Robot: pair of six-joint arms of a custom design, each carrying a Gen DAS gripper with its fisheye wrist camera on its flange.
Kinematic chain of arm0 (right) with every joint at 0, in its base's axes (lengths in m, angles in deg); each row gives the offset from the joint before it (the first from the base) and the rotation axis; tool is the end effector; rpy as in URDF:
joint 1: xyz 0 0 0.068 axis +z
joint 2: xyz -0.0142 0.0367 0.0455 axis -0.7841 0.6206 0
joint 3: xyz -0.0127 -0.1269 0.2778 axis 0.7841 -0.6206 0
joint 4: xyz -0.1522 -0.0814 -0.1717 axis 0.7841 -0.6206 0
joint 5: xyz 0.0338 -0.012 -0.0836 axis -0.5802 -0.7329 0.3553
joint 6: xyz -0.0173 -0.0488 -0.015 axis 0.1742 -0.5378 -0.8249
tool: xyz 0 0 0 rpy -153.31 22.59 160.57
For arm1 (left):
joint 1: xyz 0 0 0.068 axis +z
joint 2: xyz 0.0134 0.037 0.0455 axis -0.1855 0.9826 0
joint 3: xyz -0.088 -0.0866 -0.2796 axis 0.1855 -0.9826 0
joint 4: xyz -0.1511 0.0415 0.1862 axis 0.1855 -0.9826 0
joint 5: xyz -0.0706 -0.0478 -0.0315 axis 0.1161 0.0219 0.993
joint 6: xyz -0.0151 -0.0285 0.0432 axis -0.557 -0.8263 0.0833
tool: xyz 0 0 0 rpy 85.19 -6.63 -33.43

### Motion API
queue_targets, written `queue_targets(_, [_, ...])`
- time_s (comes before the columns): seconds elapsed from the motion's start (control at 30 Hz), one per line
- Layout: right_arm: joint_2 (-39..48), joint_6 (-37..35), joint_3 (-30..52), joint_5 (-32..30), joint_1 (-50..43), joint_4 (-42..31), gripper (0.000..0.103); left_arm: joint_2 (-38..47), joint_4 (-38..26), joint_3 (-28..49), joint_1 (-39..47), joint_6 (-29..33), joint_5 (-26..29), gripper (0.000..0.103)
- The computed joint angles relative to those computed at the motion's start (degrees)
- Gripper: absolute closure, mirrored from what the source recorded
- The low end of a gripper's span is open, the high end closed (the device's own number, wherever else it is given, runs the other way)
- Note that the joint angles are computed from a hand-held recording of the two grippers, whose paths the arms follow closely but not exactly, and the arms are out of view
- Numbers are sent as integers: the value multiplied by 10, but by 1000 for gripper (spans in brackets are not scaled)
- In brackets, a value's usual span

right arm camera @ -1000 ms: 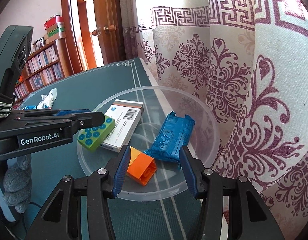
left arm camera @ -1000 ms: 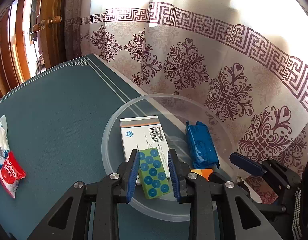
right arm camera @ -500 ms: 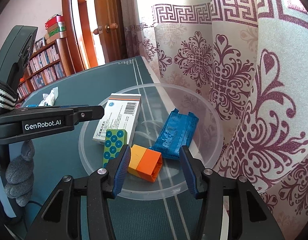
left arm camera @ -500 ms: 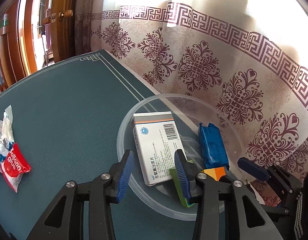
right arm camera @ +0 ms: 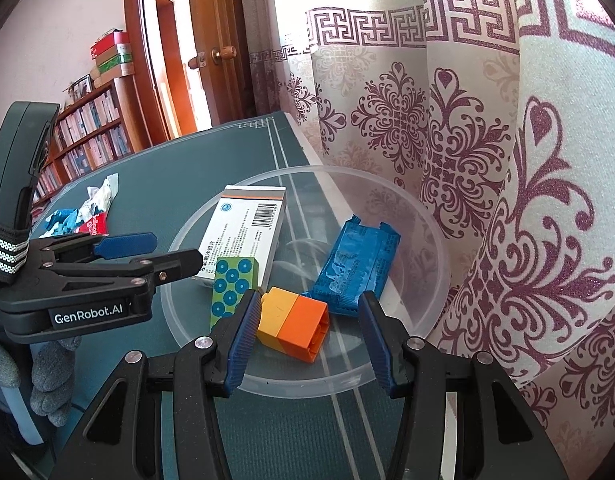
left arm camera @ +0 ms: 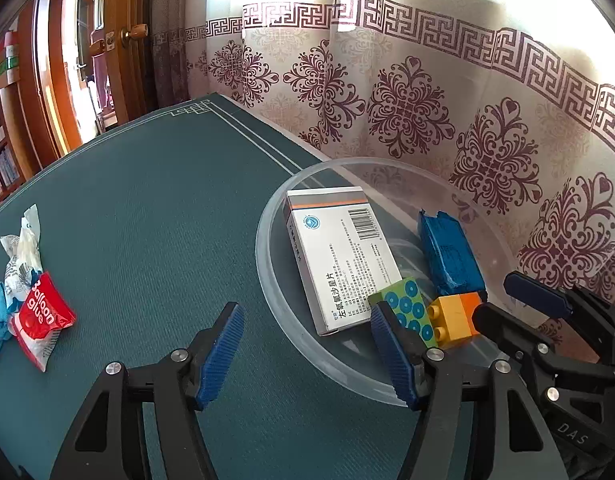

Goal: Organize objects
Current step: 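Lower the dotted green block into the bowl and open the left tool, then withdraw both tools from the bowl back toward the table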

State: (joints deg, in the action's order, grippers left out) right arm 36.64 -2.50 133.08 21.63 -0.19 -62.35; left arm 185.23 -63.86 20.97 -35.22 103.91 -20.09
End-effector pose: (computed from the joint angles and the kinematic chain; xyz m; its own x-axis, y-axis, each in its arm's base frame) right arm 0.2146 0.2258 0.1680 -0.5030 0.3887 -0.7720 0.5219 0.8486 0.0872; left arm 0.3528 -0.1775 0.1547 -0.4164 0.6169 -0.6679 0.8589 0.5079 -0.0664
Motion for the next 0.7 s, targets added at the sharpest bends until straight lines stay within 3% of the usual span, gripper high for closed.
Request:
queue_targets(0.23, [-1,1,-1,-1,-1,2,51,10,2,-5,0,19,-14,30])
queue_targets(0.7, [-1,3,2,0,0,0,51,50,42,38,-29,-16,-76,29])
